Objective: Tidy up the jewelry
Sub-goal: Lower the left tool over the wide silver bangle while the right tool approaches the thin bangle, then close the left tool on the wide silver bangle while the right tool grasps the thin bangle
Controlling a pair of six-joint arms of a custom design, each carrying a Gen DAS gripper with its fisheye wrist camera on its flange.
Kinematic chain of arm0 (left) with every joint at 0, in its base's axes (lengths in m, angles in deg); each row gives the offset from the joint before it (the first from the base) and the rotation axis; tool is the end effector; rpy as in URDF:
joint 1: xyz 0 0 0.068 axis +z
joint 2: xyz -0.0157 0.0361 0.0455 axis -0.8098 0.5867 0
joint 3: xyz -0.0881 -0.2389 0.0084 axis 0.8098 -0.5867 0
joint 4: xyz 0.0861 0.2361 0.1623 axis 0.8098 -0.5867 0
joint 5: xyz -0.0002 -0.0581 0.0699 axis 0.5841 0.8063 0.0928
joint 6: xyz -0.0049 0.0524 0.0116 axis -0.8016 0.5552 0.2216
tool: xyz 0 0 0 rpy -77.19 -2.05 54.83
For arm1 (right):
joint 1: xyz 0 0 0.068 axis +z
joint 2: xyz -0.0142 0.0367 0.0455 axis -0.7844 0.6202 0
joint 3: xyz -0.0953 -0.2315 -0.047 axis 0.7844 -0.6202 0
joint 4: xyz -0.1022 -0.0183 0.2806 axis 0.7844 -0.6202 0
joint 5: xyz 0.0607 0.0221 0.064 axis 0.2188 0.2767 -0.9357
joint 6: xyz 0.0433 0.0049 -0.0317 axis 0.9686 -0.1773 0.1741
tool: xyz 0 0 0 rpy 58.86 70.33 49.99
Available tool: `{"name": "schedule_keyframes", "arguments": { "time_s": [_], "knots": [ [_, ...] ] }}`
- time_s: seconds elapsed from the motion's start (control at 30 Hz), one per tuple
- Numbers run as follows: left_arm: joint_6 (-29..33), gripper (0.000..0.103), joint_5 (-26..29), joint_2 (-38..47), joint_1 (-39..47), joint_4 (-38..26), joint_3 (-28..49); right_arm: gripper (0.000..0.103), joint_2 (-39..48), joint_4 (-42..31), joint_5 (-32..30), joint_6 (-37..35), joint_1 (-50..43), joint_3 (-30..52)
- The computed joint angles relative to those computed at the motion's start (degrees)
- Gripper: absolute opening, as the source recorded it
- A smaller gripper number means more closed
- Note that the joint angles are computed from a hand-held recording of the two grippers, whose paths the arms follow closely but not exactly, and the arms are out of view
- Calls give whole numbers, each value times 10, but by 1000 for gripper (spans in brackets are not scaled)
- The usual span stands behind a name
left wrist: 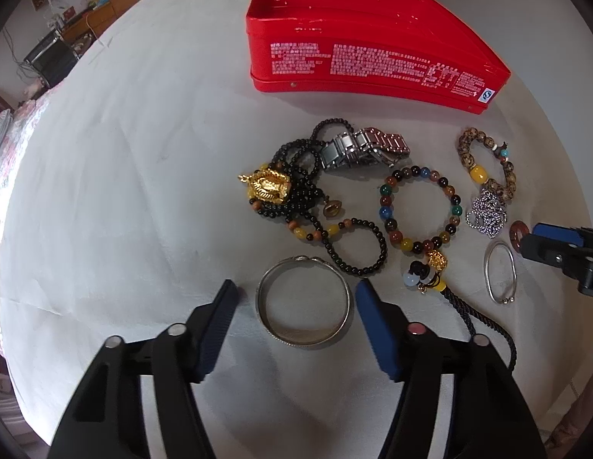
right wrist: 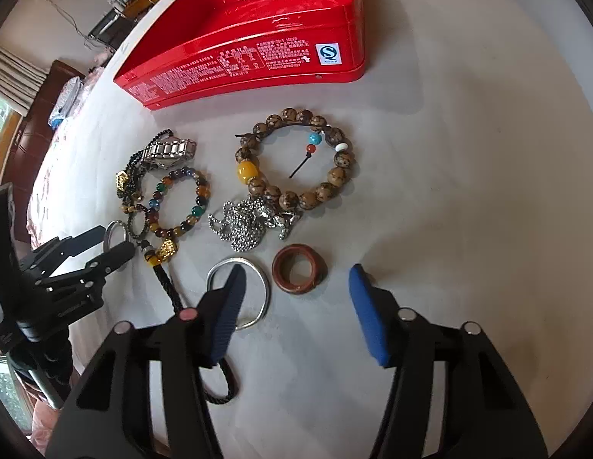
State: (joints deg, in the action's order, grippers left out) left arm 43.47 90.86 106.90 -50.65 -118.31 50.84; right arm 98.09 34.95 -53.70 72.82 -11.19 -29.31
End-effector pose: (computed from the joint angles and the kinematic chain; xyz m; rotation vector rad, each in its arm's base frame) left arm 0.3894 0.0148 0.1291 1.0887 2.6462 -0.1951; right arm 0.2397 0.1991 0.1459 0.7933 2.7415 0.2858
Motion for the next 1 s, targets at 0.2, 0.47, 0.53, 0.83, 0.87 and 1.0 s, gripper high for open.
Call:
{"name": "schedule_keyframes", "arguments": {
  "time_s": [0.2, 0.47, 0.53, 0.83, 0.87, 1.0],
  "knots": [
    [21, 50, 10, 4, 8, -23, 19, 52, -8, 3, 5, 10, 14, 4],
    [24, 50, 19, -12, 6, -39, 11, 53, 17, -13, -17, 22, 42, 41],
    [30, 50, 22, -12, 11, -47, 14, 53, 41, -24, -17, 23, 40, 59],
    [50, 50, 38, -8, 31, -58, 13, 65, 112, -41, -19, 12, 32, 115],
    [51, 50, 39, -8, 33, -59, 13, 61, 126, -57, -11, 7, 35, 131],
    [57, 50, 42, -10, 39, -57, 9, 45, 173, -108, 24, 7, 52, 189]
  ]
}}
